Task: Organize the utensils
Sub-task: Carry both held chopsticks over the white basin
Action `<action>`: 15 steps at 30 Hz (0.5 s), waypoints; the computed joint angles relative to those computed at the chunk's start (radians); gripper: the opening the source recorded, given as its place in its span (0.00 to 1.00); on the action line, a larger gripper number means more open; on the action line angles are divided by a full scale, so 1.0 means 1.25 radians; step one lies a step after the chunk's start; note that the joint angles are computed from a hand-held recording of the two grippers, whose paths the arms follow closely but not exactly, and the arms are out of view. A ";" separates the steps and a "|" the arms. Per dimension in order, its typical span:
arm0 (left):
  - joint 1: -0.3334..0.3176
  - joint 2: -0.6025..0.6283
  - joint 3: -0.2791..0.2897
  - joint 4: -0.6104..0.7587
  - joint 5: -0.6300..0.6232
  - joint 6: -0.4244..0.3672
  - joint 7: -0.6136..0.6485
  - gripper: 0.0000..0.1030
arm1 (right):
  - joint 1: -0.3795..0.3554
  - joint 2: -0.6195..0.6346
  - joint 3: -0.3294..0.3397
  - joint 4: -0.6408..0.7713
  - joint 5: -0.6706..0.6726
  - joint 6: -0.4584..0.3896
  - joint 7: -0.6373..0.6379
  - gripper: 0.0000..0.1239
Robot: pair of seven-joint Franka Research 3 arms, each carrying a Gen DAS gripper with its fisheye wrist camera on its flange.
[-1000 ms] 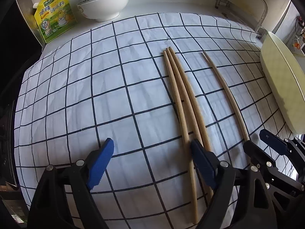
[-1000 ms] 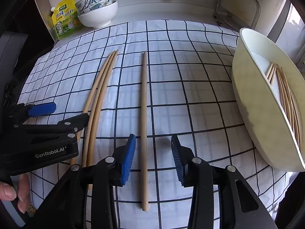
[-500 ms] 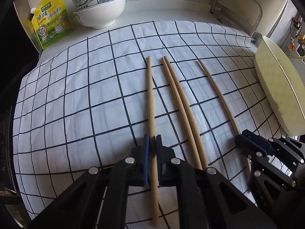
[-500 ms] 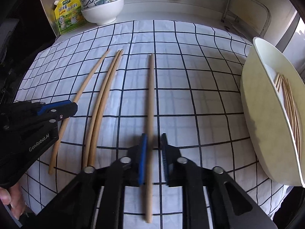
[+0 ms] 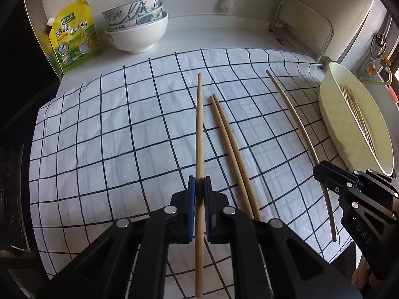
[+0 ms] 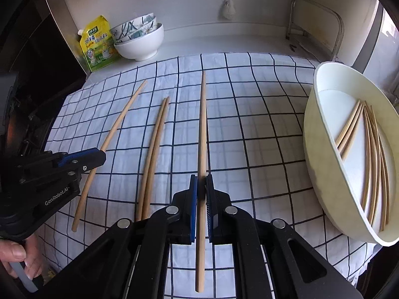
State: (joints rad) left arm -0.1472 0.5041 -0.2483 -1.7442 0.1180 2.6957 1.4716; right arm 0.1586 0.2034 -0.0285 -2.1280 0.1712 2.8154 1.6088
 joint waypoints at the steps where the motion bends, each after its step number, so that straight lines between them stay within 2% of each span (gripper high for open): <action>1: -0.001 -0.007 -0.001 -0.002 0.001 0.002 -0.001 0.07 | -0.005 -0.009 0.004 -0.003 0.010 0.003 -0.011 0.05; 8: -0.014 -0.027 -0.014 0.018 0.001 0.022 0.005 0.07 | -0.032 -0.077 0.006 -0.036 0.063 0.029 -0.072 0.05; 15: -0.051 0.013 -0.054 0.120 -0.013 0.001 0.053 0.07 | -0.080 -0.142 -0.031 -0.081 0.038 0.057 -0.046 0.05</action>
